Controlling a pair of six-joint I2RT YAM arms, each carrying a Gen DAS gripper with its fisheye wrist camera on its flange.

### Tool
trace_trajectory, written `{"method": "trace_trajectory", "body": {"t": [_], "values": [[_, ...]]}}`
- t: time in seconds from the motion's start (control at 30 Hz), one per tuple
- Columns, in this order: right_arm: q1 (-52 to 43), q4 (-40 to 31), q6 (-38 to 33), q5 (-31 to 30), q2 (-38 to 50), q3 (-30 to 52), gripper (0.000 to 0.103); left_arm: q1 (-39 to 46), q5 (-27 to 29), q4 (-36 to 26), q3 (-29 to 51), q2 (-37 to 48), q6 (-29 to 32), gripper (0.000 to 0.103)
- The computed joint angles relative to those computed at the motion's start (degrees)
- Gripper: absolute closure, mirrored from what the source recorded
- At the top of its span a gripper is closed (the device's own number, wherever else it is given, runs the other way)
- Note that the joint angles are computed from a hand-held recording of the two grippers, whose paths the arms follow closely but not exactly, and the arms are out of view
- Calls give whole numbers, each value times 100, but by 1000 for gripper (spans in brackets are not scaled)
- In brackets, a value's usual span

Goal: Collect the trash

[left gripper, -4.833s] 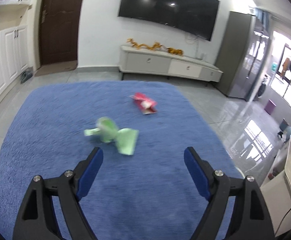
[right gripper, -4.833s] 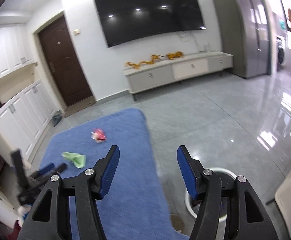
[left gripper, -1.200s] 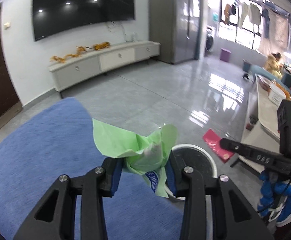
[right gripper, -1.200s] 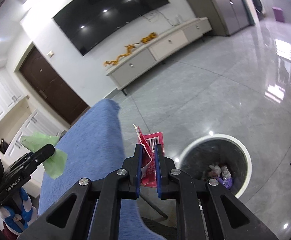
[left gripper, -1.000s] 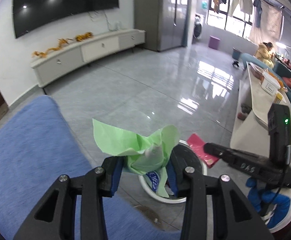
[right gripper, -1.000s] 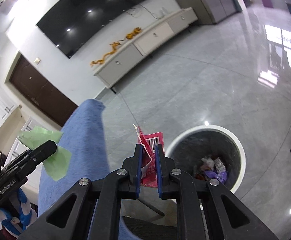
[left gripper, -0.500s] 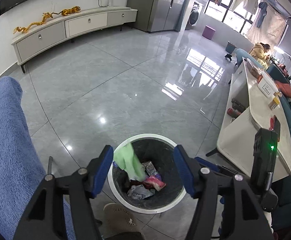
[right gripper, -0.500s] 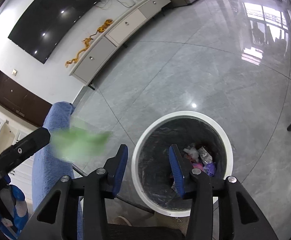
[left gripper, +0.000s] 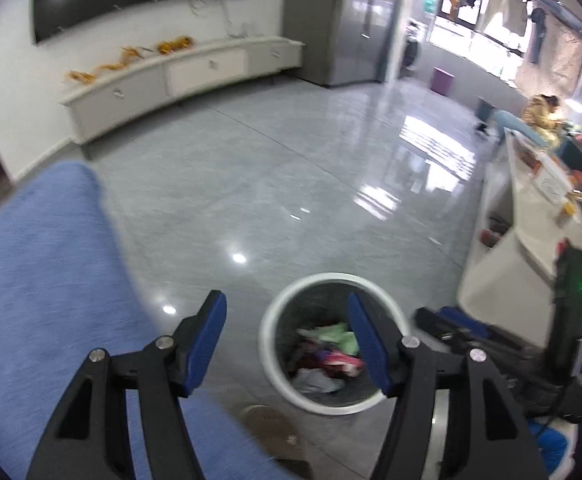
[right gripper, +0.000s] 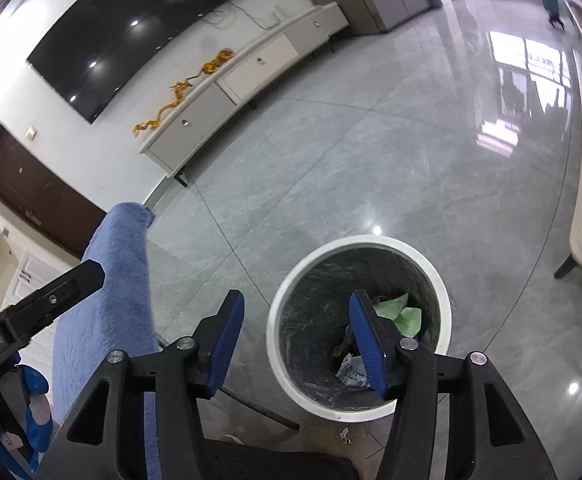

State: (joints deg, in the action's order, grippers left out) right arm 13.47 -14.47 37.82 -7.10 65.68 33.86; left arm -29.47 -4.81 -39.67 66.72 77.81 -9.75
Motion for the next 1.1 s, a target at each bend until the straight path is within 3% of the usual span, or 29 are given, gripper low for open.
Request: {"method": "trace_trajectory", "body": {"t": [0.13, 0.27, 0.47, 0.57, 0.73, 0.97, 1.1], "values": [[614, -429, 54, 385, -295, 366, 44, 227, -656, -308, -382, -995, 54, 41], [1501, -725, 149, 854, -371, 828, 42, 754, -939, -763, -589, -2009, 168, 41], [3055, -1070, 154, 1710, -98, 1716, 39, 2226, -591, -1306, -652, -3273, 617, 33], [3735, -1238, 141, 2155, 124, 2177, 35, 3168, -135, -1426, -658, -3722, 1063, 30], [4547, -1535, 104, 2790, 546, 2906, 23, 5548, 1572, -1661, -553, -3886, 1986, 27], [5070, -1902, 12, 3313, 1276, 3784, 16, 7988, 3263, -1759, -691, -3978, 3267, 27], [5168, -2011, -24, 3503, 1590, 4047, 6, 8393, 3660, -1676, -780, -3908, 3491, 23]]}}
